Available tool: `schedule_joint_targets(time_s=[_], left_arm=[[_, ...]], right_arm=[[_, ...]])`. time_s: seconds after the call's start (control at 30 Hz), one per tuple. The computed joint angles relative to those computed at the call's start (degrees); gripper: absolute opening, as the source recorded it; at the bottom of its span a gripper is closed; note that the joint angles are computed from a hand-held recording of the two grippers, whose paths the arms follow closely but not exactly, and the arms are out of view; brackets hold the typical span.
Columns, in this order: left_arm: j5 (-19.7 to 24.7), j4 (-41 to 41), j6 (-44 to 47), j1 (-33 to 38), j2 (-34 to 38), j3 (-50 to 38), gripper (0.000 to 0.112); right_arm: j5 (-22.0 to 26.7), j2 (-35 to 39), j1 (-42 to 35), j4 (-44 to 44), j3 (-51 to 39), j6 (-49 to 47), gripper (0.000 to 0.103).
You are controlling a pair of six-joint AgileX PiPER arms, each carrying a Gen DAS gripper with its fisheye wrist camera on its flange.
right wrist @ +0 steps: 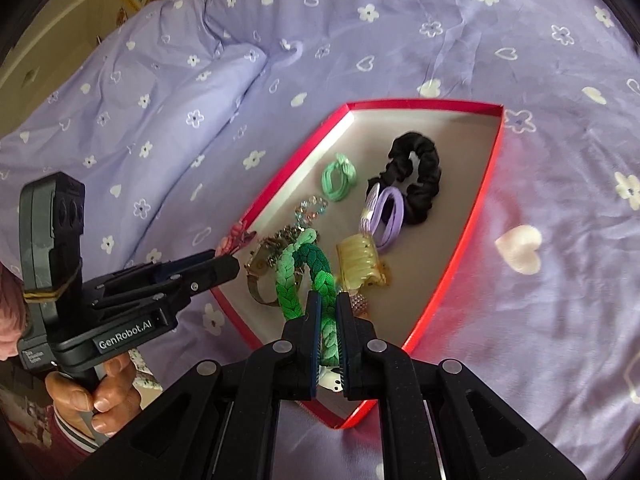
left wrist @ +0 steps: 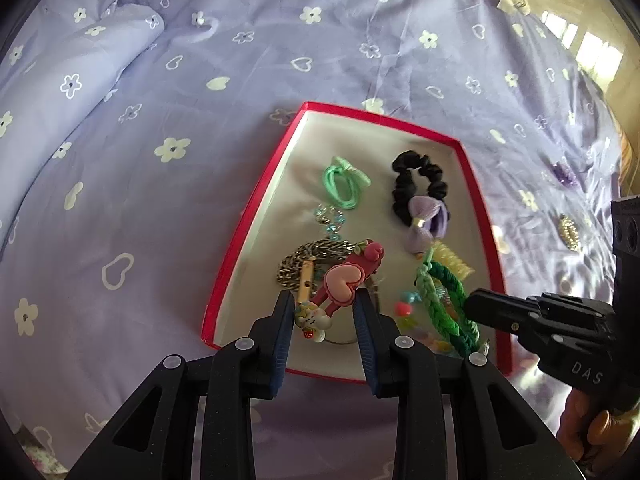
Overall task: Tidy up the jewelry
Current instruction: 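Carry the heart clip and green braided tie over the red box, then open the left tool to drop the heart clip while the right tool drops the green tie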
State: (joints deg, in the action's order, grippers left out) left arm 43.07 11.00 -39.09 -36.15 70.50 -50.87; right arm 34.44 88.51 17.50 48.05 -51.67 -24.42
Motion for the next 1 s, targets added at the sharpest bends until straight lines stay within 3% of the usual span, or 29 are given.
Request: schedule_joint_targets(time_s=[0.47,1.0], left_arm=[[-0.36,5.14,-2.99,-1.34,7.87,-2.47,0.03],[-0.69,3.69,-2.43,-1.1,8.72,-2.19,0.031]], right_arm=[[-0.12,2.63,0.27,-0.59,-0.66,-0.29,0.008],[-0.22,2.34,-0.02,0.75,-0.32,-0.52,0.012]])
